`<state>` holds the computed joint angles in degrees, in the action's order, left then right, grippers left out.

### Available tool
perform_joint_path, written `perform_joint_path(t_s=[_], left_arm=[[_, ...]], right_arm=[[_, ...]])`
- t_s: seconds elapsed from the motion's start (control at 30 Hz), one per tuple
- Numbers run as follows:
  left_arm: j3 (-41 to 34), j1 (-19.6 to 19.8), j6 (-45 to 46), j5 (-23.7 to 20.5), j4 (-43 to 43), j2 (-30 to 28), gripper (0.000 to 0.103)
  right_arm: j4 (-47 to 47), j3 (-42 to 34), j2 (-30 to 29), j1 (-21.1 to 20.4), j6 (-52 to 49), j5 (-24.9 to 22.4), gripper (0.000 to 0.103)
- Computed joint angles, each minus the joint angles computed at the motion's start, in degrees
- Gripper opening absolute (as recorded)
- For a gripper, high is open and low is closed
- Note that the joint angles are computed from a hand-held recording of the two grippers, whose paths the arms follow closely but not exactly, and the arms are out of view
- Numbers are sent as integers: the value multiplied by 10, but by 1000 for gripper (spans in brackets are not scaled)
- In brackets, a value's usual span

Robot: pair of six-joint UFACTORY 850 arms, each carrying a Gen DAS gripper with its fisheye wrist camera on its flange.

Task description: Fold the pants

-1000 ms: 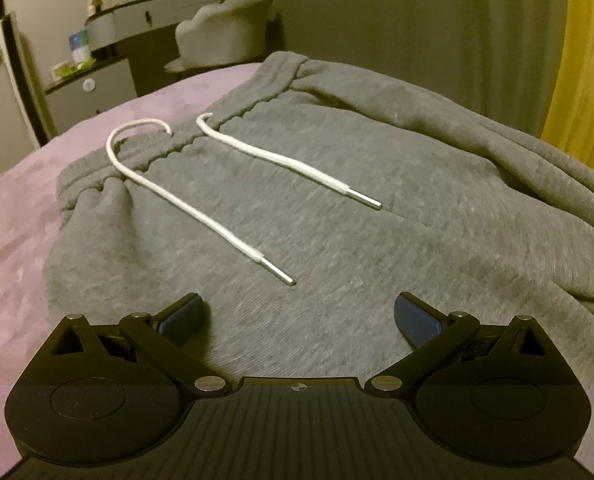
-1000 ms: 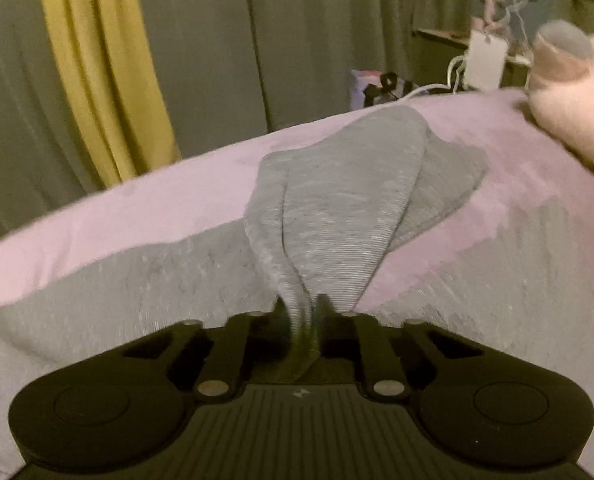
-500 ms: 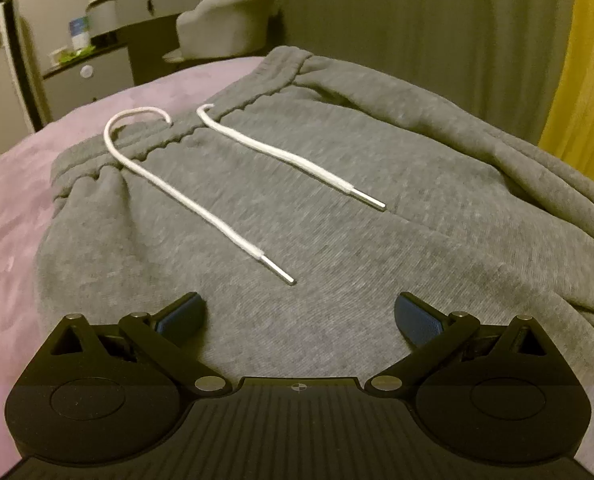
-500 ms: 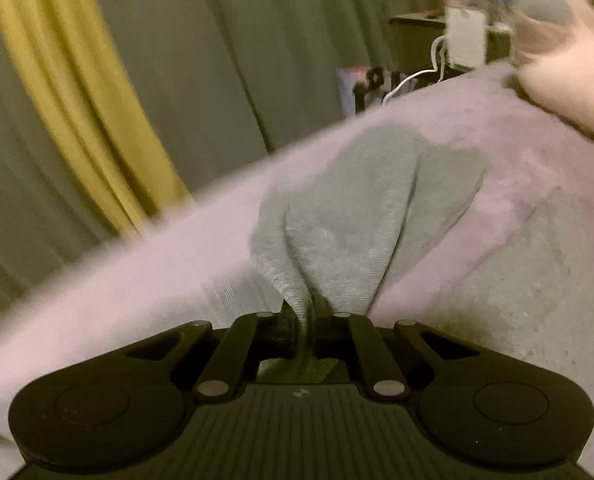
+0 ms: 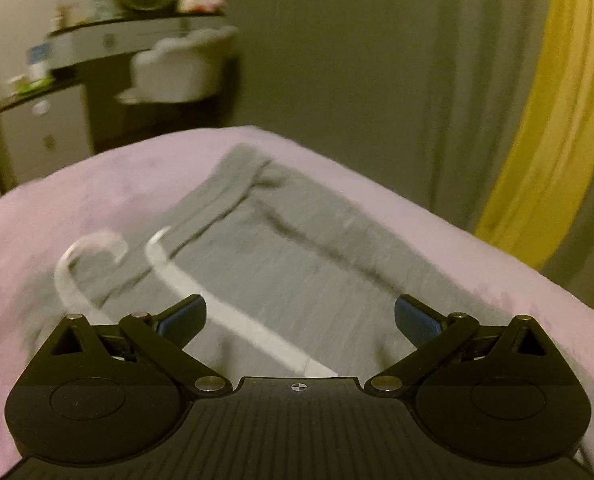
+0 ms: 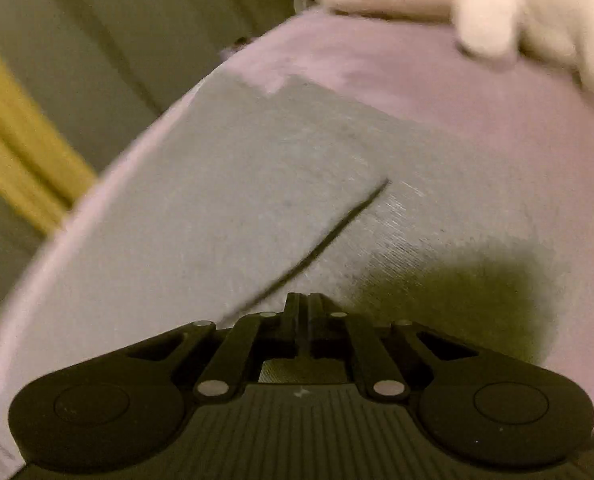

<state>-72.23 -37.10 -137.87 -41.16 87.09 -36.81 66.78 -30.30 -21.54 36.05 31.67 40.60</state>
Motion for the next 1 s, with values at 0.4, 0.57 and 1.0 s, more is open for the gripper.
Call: perform_joint_path(t_s=[0.4,0.57,1.0], left_arm=[[-285,101,541,99,-424,-154,103],[-320,114,615,91,-514,-182,93],[-252,139,628,177,-564,-134,36]], right_arm=[[-48,-47,-44,-3,-147,20,99],[34,-77,-54,8,-266,0,99],[-168,27,4,-37,128,56,62]])
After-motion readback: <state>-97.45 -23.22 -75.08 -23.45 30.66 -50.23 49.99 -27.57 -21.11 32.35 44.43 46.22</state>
